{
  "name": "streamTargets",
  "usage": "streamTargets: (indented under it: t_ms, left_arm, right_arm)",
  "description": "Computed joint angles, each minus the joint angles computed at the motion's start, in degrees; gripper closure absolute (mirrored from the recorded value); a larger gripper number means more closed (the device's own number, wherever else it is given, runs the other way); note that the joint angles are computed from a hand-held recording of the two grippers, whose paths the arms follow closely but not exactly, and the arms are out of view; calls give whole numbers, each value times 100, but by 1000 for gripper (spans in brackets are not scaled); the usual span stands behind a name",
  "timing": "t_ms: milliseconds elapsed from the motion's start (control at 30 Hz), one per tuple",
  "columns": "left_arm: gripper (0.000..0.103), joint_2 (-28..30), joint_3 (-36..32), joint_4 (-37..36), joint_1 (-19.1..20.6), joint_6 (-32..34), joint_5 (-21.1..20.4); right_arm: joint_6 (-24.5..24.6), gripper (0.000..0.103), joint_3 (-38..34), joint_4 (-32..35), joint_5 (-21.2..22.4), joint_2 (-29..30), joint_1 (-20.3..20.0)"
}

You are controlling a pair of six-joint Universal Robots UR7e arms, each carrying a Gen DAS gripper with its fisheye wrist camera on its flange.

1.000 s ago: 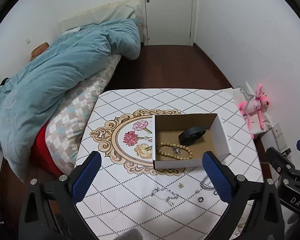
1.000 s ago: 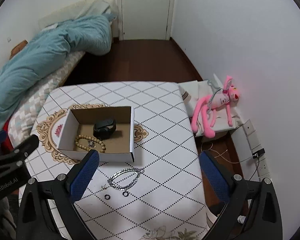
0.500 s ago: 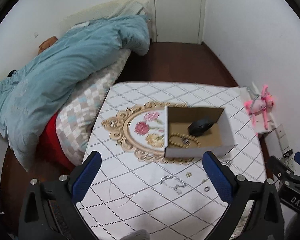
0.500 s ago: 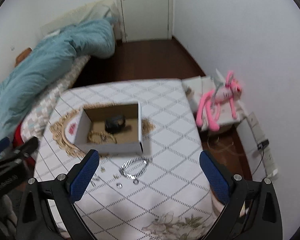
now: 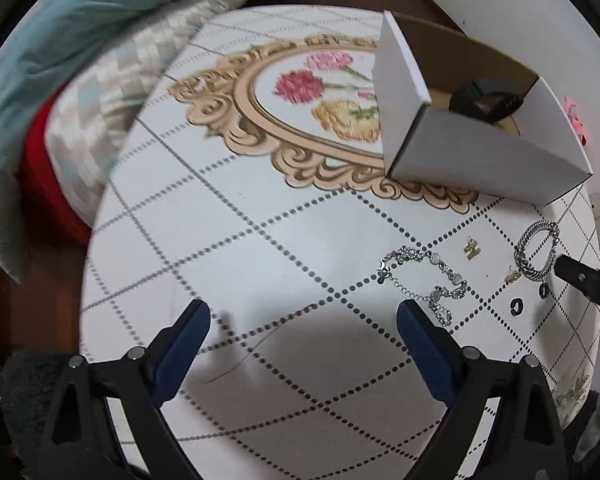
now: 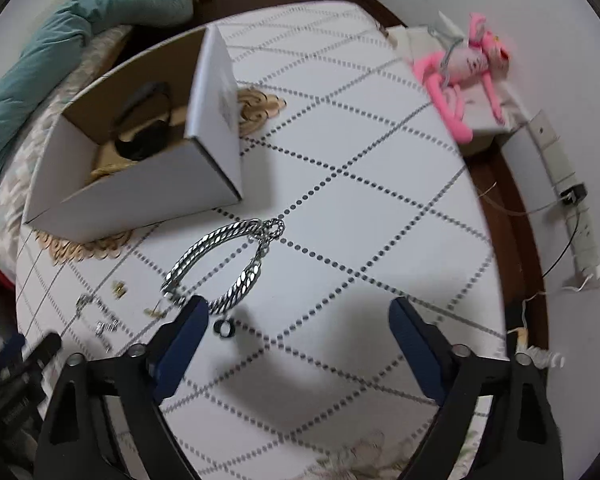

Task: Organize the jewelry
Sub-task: 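Grasp the thin silver chain bracelet with the left tool while the right grasps the thick silver chain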

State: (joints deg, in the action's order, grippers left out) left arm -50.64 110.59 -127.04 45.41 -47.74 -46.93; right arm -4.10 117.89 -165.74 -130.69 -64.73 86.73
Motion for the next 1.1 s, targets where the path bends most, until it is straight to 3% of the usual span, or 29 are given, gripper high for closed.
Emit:
streamTargets:
  t_ms: [67, 200, 300, 467, 500, 567, 633, 667, 833, 1100]
  left_arm:
    - [8, 53, -14, -202, 41, 152, -91]
    - [10, 147, -132, -356, 106, 325, -240]
    - [22, 264, -256, -373, 142, 424, -320]
    - [36, 443, -375, -231, 3, 650, -150]
    - [44, 461, -365, -302, -23, 738, -149]
    - [61, 501, -356, -435, -92, 930, -173]
    - [91, 538, -394, -498, -123, 1095, -257]
    - [98, 550, -421, -515, -114, 1145, -322]
    - [103, 455, -389, -912, 42, 1250, -788]
    - [103, -6, -26, -1274, -95, 1352, -734]
  right_arm:
    - [-144, 25, -30, -277, -98, 172, 17]
    - [-415, 27, -164, -519, -304, 480, 134]
    - [-677, 37, -160, -920, -435, 629, 192]
    - [-1004, 76, -116, -1215, -414, 622, 204]
    - [-1034, 87, -110, -1220, -420, 600, 196]
    - [-1112, 97, -84, -1245, -377, 547, 149]
    - [-1080, 98, -57, -1178, -354, 484, 141]
    - [-1076, 98, -43, -1161, -344, 457, 131]
    - [-920, 99, 113, -1104, -71, 212, -10]
    - [-902, 100, 513, -1367, 386, -218, -29]
